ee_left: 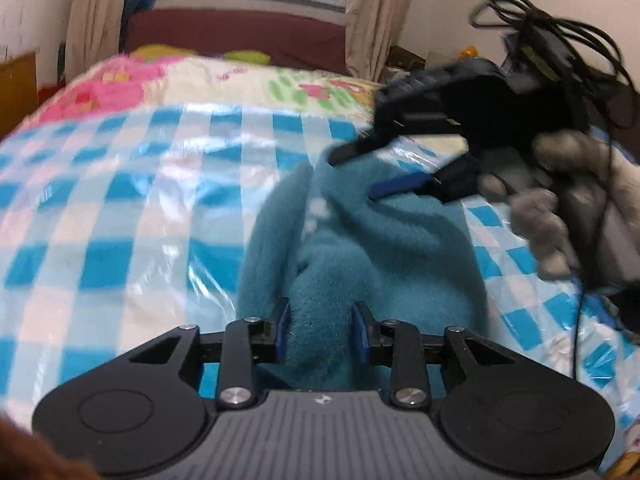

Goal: Fold small clothes

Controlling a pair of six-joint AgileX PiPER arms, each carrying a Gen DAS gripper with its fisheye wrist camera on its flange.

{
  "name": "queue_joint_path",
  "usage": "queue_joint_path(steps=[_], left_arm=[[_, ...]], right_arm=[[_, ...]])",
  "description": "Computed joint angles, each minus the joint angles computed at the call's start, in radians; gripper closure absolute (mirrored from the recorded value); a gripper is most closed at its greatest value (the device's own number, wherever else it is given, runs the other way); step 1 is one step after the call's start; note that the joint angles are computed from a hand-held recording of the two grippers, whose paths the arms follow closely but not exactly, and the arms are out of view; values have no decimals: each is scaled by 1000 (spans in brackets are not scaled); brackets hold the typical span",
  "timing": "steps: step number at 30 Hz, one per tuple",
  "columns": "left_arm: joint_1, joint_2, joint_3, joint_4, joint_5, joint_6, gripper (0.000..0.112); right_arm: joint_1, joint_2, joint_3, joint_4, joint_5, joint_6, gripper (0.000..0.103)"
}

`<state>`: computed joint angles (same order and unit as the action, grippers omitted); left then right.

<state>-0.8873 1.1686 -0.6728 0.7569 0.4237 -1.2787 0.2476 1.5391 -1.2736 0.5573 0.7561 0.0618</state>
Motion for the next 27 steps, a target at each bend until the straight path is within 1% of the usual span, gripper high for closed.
queue_joint_path(steps=[2, 3, 5, 6, 7, 8, 9, 10, 11, 12, 13, 14, 16, 18, 19, 21, 22, 23, 24, 25, 26, 27], left_arm=[[-38, -1, 27, 27, 10, -72, 83], [-61, -1, 45, 61, 13, -135, 84], [-78, -10, 71, 91, 0, -207, 86], [-77, -22, 85, 105, -12, -243, 86], [-71, -34, 96, 117, -26, -271, 87], [-58, -46, 106, 120, -48, -286, 87], [-45, -69, 121, 121, -76, -304, 88], [-23, -86, 134, 110, -115, -299, 88], [-12, -108, 150, 96, -146, -299, 89], [-5, -127, 166, 91, -175, -309, 90], [-9, -137, 176, 115, -186, -343, 90], [-21, -143, 182, 160, -184, -397, 90], [-34, -165, 200, 229, -193, -481, 90], [-21, -193, 221, 245, -227, -506, 90], [-11, -196, 227, 246, -240, -509, 90], [10, -190, 237, 232, -262, -505, 90], [17, -185, 239, 228, -267, -509, 90], [16, -180, 240, 236, -264, -521, 90], [-5, -177, 240, 275, -240, -568, 90], [-10, -173, 241, 289, -233, -585, 90], [-23, -177, 244, 308, -224, -610, 90], [-36, -179, 248, 339, -216, -645, 90]], right_arm=[[55, 42, -51, -89, 11, 54, 47], [93, 64, -81, -160, 20, 95, 47], [158, 110, -137, -288, 50, 150, 47], [185, 123, -145, -340, 47, 183, 47], [205, 126, -140, -380, 36, 208, 52], [229, 125, -136, -438, 30, 235, 62], [242, 117, -126, -471, 27, 239, 66], [239, 104, -110, -463, 21, 221, 74], [222, 85, -92, -424, 23, 188, 79], [207, 69, -80, -392, 29, 169, 81], [185, 44, -59, -351, 31, 150, 85], [170, 19, -42, -320, 33, 137, 96], [139, -47, 5, -257, 25, 113, 96], [124, -102, 29, -231, 23, 113, 96], [127, -116, 30, -243, 24, 124, 96], [166, -108, 4, -326, 37, 178, 94], [190, -97, -10, -370, 45, 214, 90], [207, -84, -24, -397, 54, 242, 90], [228, -66, -40, -438, 66, 280, 90], [251, -45, -60, -481, 82, 314, 88], [269, -23, -78, -508, 101, 334, 82], [279, -4, -93, -510, 115, 340, 79]])
